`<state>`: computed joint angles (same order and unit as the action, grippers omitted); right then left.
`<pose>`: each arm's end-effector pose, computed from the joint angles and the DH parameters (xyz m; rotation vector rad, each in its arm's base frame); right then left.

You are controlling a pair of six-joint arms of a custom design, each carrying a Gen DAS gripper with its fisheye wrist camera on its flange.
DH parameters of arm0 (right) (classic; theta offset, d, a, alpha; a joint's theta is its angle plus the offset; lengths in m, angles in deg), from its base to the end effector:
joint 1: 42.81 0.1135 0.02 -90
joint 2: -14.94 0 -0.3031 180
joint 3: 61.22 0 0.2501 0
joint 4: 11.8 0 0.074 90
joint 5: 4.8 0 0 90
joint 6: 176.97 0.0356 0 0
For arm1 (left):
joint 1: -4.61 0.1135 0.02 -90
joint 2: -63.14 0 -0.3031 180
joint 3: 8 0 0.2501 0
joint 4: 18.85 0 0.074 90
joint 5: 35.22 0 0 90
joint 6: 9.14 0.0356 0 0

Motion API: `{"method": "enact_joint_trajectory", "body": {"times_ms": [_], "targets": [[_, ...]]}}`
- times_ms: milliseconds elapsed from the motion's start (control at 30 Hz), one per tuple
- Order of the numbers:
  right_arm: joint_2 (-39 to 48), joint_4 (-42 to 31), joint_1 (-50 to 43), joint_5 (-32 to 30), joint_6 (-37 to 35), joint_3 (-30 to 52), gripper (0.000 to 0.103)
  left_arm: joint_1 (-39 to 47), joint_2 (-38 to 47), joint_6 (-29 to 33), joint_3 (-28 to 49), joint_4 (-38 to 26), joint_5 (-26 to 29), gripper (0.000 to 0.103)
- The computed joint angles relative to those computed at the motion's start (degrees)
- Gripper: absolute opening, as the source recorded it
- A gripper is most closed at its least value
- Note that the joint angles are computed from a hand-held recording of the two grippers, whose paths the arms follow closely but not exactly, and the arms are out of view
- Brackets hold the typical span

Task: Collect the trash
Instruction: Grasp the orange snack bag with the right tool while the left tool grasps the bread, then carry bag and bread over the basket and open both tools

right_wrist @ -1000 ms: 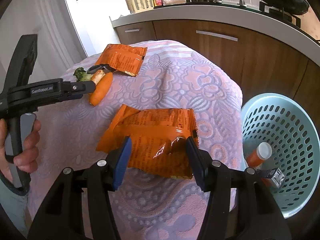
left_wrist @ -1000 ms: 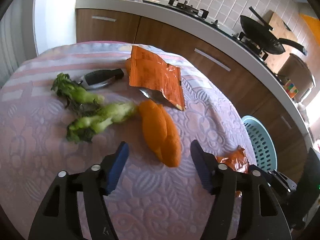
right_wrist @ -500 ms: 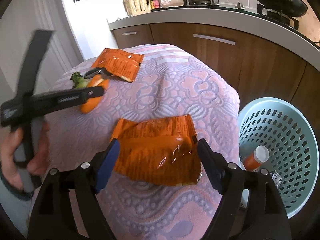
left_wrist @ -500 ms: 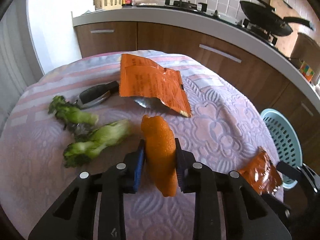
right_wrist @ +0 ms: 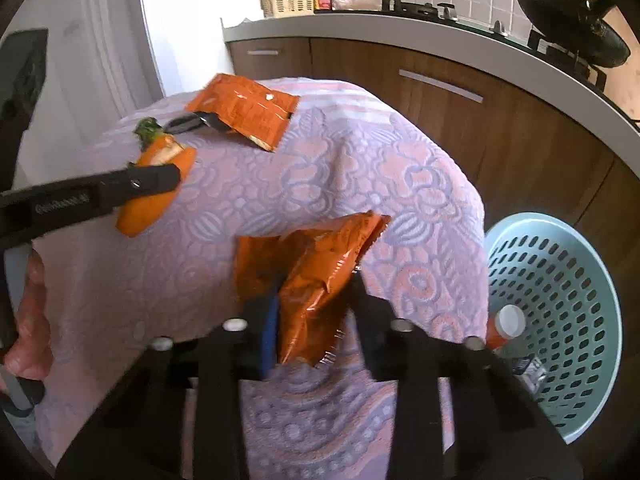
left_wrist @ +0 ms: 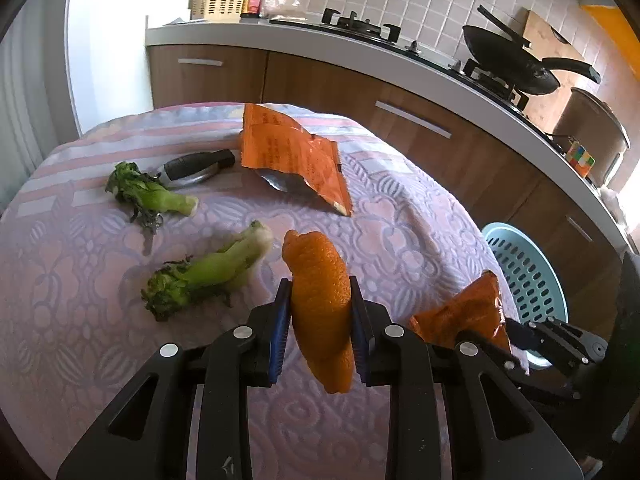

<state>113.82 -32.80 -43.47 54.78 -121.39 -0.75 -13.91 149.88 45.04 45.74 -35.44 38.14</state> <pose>0.3162 0.0144 0.1675 -0.8849 2.2894 0.4328 0.2712 -0.0801 0.1976 -0.4860 2.3404 -0.0906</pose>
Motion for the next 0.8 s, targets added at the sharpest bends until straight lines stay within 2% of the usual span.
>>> {"method": "enact_joint_trajectory", "body": {"times_ms": [167,400,567,800], "targets": [[-1.30,-1.15,-1.55,-2.25,1.13,0.34,0.019,-1.60,-1.38,0.11,0.45,-0.54,-0.91,0.025],[-3.74,-3.33,-7.77,-6.25,1.88,3.93,0.018,-6.19,-1.78,1.30,4.37,-1.15,-2.74,0.025],[-3.45,-4.12,-12.17,-7.51,2.20,7.03,0.018,-10.18,1.67,2.70,10.16,-2.40,-3.96,0.025],[0.17,-5.74,-18.81,-8.45,2.80,12.58,0.018,-13.93,9.03,3.79,18.64,-2.94,-2.68,0.025]]}}
